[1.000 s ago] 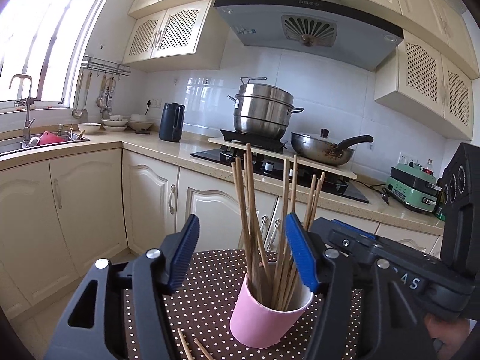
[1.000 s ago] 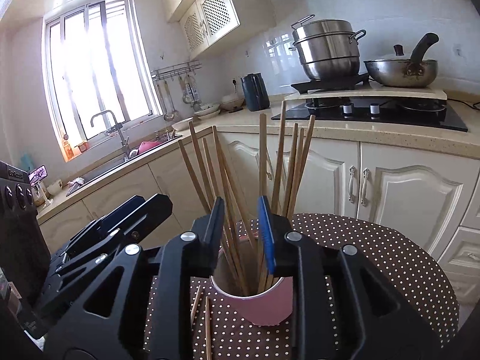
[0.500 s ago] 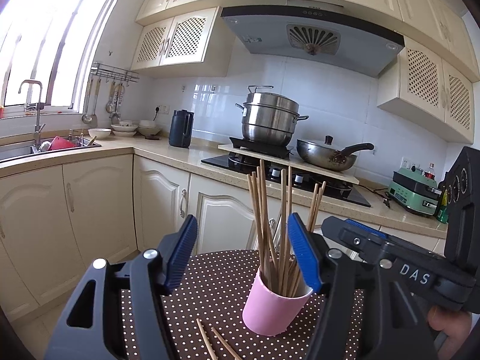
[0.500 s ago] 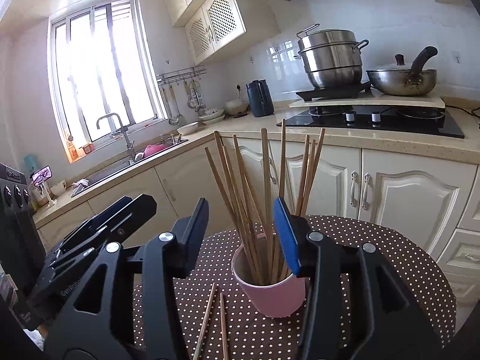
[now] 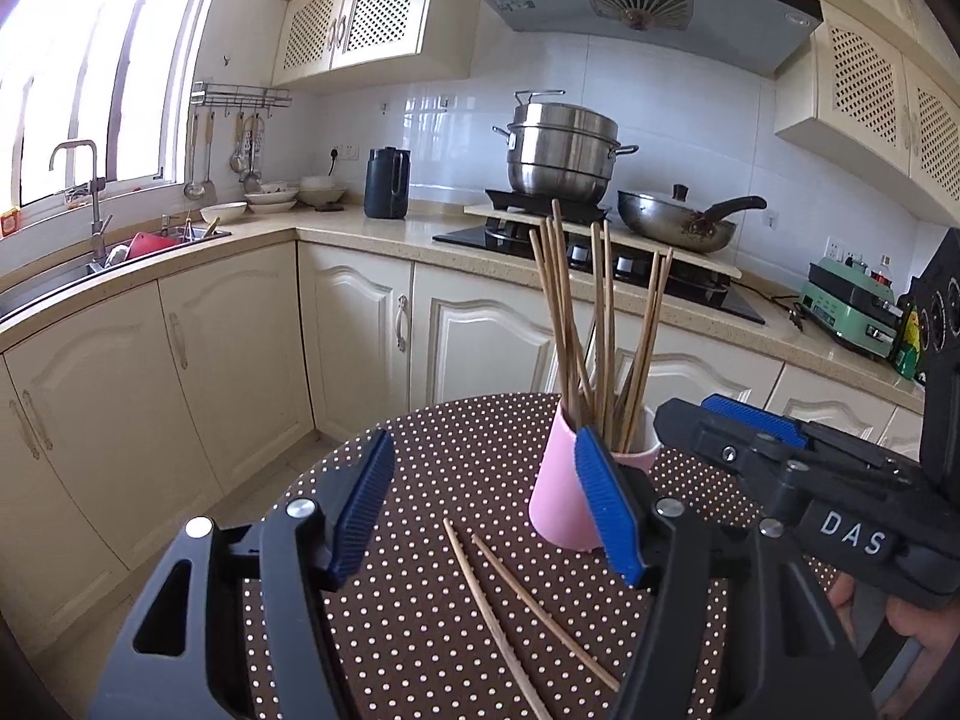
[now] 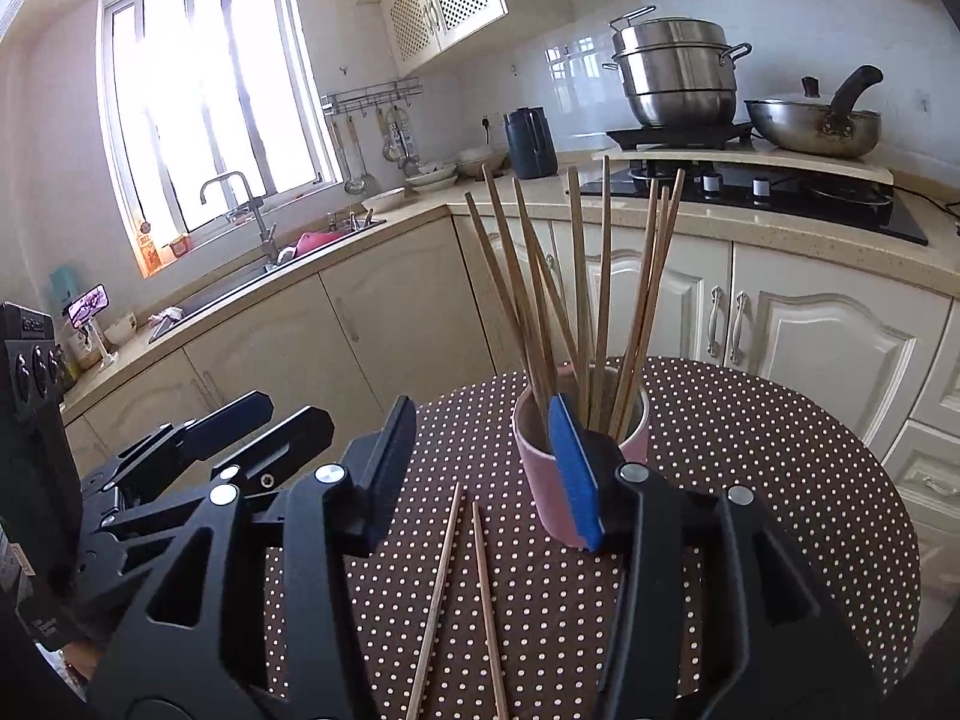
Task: Organize utensils
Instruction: 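Move both open tools down over the last two chopsticks, then close the left tool on one chopstick while the right tool closes on the other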
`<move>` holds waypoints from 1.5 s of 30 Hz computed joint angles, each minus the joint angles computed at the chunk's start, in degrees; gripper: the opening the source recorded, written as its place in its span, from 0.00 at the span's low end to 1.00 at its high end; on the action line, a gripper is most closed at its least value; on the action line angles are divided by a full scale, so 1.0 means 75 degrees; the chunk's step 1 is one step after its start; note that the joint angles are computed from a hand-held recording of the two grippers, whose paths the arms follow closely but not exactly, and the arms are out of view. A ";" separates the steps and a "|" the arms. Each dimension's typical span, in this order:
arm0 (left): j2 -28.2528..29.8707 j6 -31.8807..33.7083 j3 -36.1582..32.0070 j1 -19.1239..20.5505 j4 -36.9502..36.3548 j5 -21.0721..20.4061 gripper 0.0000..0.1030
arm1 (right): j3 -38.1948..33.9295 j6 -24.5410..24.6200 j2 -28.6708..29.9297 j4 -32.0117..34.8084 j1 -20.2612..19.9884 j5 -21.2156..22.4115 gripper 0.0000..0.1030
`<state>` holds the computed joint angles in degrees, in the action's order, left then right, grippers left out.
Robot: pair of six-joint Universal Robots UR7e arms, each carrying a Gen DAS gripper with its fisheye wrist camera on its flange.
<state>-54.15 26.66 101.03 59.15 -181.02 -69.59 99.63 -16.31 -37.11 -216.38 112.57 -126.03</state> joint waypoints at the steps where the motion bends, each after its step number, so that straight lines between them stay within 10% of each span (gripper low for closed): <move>1: -0.0030 -0.0030 0.0023 0.0021 0.0155 0.0084 0.60 | 0.0031 0.0022 0.0017 0.0017 -0.0001 -0.0026 0.45; 27: 0.0963 -0.1989 -0.1242 0.0433 0.4540 0.1833 0.59 | 0.0762 0.1627 -0.0243 0.2475 -0.0739 -0.0242 0.50; 36: 0.1240 -0.1771 -0.1461 0.0356 0.4616 0.2514 0.17 | 0.0355 0.2040 -0.0537 0.4495 -0.0943 0.0147 0.49; 45: 0.1068 -0.1728 -0.1668 0.0560 0.5084 0.2055 0.06 | -0.0992 0.2319 -0.0077 0.7063 -0.0756 -0.0221 0.34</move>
<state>-46.14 13.70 88.51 63.35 -142.89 -54.18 92.18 1.08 -37.68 -163.40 106.90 -127.68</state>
